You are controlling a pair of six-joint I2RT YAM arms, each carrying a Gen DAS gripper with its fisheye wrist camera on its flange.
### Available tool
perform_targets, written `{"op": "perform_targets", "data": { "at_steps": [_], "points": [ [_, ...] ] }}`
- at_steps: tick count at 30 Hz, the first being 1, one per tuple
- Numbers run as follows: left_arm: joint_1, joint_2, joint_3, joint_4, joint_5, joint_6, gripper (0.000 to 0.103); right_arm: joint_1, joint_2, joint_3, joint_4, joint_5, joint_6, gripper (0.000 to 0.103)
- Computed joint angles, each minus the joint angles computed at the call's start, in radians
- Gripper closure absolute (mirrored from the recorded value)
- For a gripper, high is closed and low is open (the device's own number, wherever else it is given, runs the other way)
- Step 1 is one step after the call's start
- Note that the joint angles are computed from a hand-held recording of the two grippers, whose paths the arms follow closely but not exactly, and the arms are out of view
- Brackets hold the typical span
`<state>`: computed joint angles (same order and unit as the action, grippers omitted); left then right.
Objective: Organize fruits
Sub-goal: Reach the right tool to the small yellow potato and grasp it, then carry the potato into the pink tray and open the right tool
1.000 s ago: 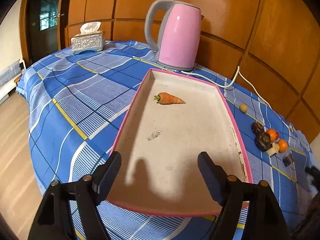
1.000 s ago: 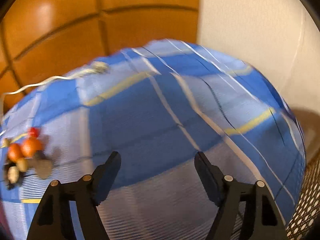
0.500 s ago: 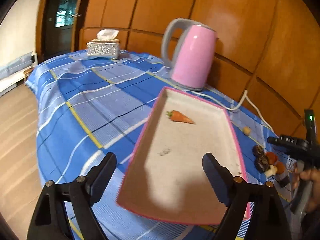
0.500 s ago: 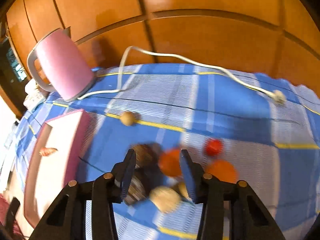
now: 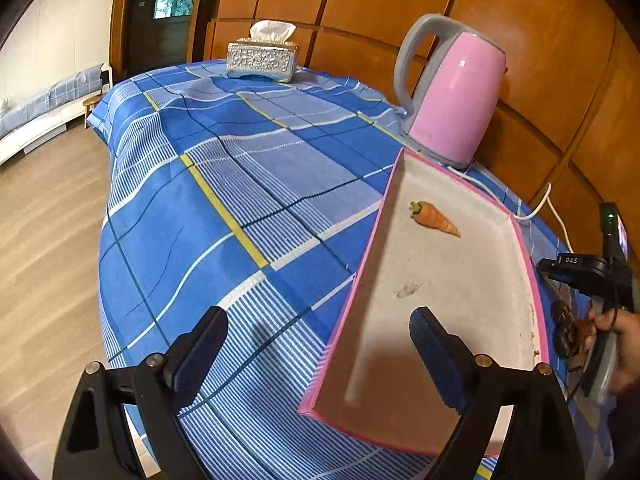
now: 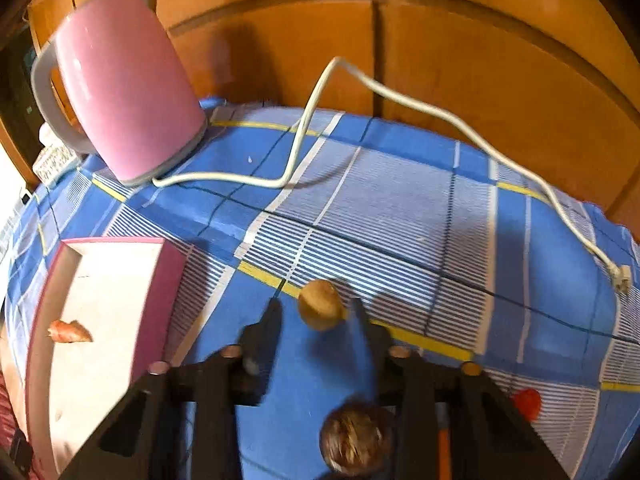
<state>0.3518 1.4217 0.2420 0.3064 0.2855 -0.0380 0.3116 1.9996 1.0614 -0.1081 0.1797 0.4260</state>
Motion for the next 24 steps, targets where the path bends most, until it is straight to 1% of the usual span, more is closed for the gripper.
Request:
{"op": "perform_targets", "data": {
  "at_steps": [1,2,4,7,10,13,15,18,24],
  "points": [
    [0.001,0.004,0.001,-0.002,-0.001,-0.002,0.010,0.003,0.013,0.015,-0.015,0.015,-0.004,0.078],
    [0.004,0.015,0.004,0.000,0.000,-0.004,0.010,0.002,0.020,0.020,-0.018,0.016,-0.012,0.078],
    [0.001,0.020,0.005,0.000,-0.004,-0.010,0.010,-0.001,-0.012,-0.012,0.002,0.007,-0.007,0.078],
    [0.002,0.033,0.007,0.001,-0.002,-0.011,0.010,0.011,-0.105,-0.101,0.049,-0.018,-0.012,0.078],
    [-0.002,0.056,0.017,-0.009,0.001,-0.016,0.010,0.049,-0.206,-0.182,0.083,-0.068,-0.033,0.078],
    [-0.008,0.051,0.014,-0.020,0.004,-0.015,0.010,0.106,-0.262,-0.221,0.112,-0.127,-0.045,0.078],
    [-0.010,0.031,0.004,-0.027,0.013,-0.012,0.010,0.157,-0.258,-0.206,0.107,-0.142,-0.054,0.078],
    [-0.022,-0.002,-0.012,-0.040,0.016,-0.004,0.009,0.239,-0.208,-0.152,0.090,-0.121,-0.046,0.078],
    [-0.027,-0.051,-0.031,-0.062,0.034,0.010,0.008,0.314,-0.110,-0.059,0.069,-0.099,0.007,0.078]
  ]
}}
